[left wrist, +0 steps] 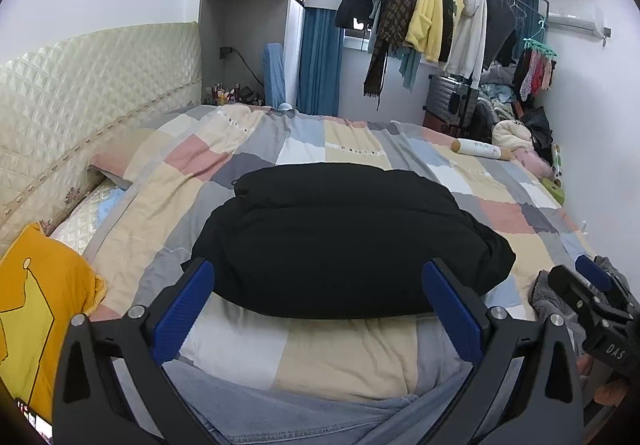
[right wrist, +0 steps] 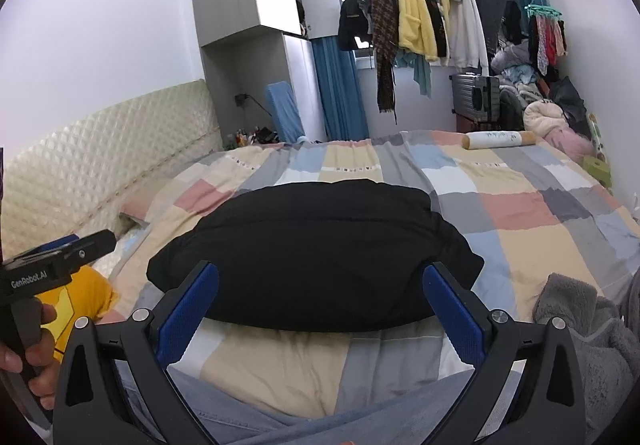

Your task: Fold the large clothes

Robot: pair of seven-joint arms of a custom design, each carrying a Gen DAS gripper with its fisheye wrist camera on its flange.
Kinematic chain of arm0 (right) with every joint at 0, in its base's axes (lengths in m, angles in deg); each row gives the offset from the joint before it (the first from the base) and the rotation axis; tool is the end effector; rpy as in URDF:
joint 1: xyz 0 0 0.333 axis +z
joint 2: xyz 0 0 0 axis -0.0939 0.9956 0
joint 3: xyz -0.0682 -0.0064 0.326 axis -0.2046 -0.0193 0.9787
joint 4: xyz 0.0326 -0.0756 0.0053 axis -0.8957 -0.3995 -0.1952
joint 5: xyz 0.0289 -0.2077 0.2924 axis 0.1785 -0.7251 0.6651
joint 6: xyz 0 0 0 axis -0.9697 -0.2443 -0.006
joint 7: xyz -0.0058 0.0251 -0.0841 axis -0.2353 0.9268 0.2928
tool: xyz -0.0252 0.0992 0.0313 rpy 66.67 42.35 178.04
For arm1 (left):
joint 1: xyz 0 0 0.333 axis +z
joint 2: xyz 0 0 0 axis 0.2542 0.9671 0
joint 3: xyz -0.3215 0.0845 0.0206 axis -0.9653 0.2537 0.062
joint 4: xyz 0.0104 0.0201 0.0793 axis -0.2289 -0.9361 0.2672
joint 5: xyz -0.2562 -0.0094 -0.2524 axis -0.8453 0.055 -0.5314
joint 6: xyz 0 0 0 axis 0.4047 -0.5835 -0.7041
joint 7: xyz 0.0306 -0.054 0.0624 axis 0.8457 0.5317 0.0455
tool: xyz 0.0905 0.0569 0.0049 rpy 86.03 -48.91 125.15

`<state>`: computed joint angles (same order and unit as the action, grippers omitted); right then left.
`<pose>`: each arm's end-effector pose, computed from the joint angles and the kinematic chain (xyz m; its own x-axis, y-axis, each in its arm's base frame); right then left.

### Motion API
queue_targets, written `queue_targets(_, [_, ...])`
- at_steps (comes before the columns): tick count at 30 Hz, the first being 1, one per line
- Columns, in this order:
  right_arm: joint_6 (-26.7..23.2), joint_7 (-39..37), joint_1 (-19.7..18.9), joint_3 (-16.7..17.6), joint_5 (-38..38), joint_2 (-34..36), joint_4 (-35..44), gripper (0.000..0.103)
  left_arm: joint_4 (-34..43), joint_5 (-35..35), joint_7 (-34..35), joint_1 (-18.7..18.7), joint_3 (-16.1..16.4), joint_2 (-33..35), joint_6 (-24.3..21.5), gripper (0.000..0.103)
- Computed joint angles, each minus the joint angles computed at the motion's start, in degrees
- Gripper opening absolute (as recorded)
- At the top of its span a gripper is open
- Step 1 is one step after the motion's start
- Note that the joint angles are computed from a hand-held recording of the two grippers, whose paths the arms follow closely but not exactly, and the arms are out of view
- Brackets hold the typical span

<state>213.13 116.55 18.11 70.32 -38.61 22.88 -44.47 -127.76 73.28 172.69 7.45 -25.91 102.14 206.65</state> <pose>0.5809 0.2662 0.6040 -0.1069 -0.9851 -0.1346 -0.4919 0.1700 -0.8539 0.6400 -0.1829 0.6267 -0.2593 -0.9588 0.1161 -0.5700 0.0548 -0.8198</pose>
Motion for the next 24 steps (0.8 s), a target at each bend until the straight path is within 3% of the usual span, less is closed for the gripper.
queue_targets(24, [-1.43,-1.78,0.17,0.05,1.60,0.47,1.44,0.103,-0.21,0.08,0.31,0.04,0.05,0.42,-1.93,0.103])
